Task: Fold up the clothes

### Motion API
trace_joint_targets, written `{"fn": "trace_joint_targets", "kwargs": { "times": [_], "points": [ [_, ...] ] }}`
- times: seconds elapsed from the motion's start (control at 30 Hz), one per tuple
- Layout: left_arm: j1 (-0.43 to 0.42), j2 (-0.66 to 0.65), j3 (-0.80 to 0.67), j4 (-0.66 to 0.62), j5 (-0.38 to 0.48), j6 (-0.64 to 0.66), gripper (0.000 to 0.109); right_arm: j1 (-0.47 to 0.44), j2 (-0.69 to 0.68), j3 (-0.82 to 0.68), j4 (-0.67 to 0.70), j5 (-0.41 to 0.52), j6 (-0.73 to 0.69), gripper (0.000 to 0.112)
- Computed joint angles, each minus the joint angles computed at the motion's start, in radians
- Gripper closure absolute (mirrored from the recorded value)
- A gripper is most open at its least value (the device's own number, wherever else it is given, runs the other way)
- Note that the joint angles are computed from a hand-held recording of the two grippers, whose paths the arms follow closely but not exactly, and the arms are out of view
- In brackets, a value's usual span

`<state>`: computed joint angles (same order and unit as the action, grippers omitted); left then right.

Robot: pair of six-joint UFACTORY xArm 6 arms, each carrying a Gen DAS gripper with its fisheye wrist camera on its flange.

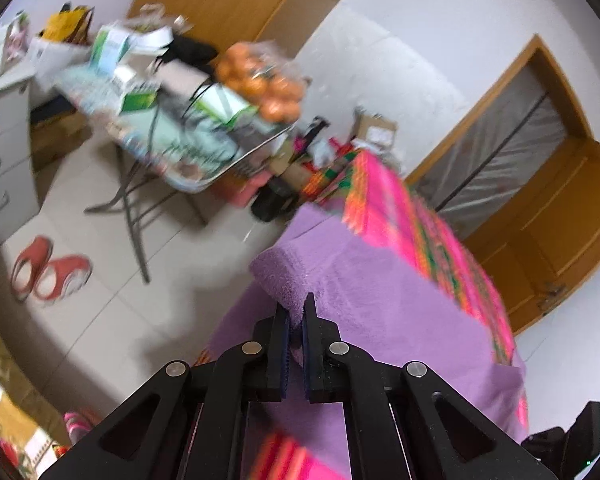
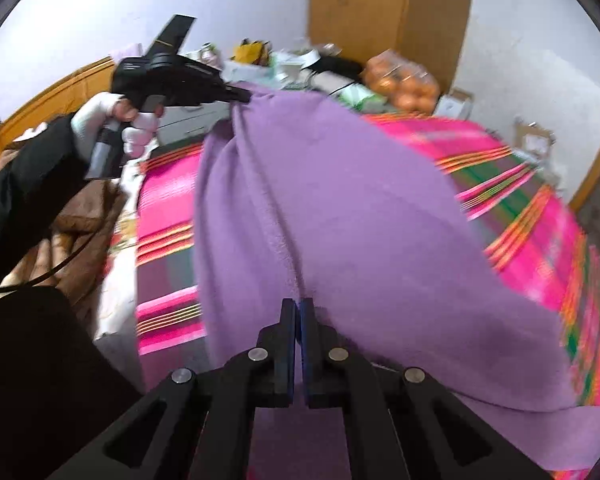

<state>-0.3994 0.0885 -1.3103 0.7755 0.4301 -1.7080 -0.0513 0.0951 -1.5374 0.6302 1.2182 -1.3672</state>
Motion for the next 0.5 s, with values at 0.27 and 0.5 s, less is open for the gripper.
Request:
{"fn": "trace_joint_targets", "kwargs": {
  "times": [0.27,0.5],
  "points": [
    [-0.015,-0.048,0.01,0.144,0.001,-0.087,0.104,-0.006,0.002,-0.032,0.019,0.036,-0.012,0.11],
    [0.001,-0.068,0.107,0.075,-0.037,-0.078,0.104,0.015,-0.001,0.009,-0.026,0.06,-0.002,0.11]
  ]
}}
